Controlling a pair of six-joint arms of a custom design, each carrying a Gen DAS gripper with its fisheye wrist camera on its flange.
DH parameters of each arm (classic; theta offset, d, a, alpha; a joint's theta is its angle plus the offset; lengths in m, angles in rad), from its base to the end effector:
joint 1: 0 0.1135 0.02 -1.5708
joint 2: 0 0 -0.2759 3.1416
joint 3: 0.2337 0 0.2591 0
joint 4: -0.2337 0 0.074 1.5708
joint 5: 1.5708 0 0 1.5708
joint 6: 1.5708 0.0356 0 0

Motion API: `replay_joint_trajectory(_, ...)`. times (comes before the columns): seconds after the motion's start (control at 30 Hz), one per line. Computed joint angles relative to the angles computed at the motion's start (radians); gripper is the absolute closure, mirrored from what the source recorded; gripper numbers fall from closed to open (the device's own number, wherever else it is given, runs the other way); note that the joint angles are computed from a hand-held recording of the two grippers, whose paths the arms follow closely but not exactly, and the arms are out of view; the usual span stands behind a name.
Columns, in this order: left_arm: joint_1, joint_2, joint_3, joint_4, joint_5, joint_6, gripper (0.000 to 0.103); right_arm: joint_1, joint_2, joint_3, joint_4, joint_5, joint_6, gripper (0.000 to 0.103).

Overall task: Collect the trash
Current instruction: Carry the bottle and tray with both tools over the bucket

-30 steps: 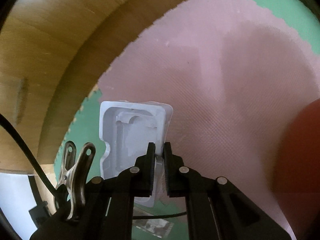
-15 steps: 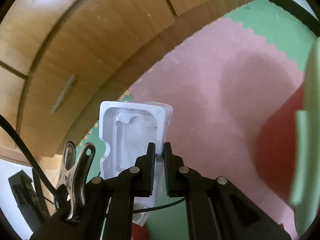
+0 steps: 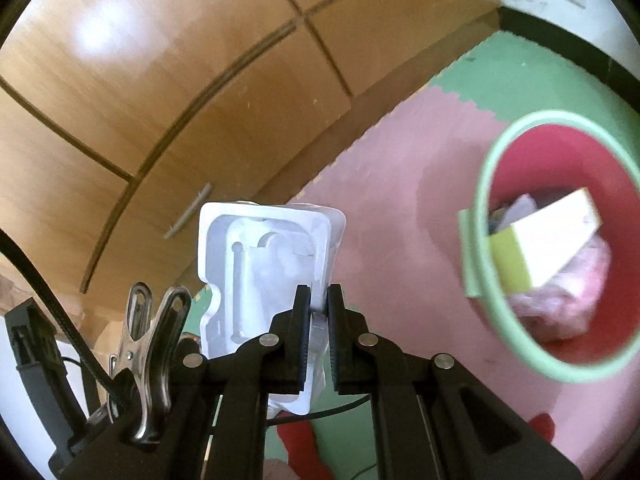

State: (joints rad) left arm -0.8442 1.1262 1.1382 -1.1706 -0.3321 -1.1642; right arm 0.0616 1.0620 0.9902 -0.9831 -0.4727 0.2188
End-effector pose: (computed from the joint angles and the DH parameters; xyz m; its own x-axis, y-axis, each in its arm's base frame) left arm 0.1387 -0.1386 0.3270 -0.8100 -0.3956 -0.4328 -0.3139 0.9160 -0.2498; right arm 0.1921 0.0281 0.3043 -0.9081 0.1376 -0.3956 -0.0839 0.8656 0.4937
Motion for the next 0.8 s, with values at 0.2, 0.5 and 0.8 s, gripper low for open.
replay_joint_trajectory(0.2,-0.099,0.133,0.225,-0.043,-0.036,0.043,0.083,-0.305,0.006,0.139,-0.229,-0.073,-0.262,0.094)
replay_joint_trajectory(0.5,-0.124,0.389,0.541,-0.05,0.019,0.202,0.083,-0.684,0.193,0.37,-0.435,-0.1,-0.619,0.094)
replay_joint_trajectory(0.8,-0.098,0.66,0.745,0.028,0.142,0.362,0.083,-0.77,0.337,0.402,-0.369,-0.017,-0.693,0.094)
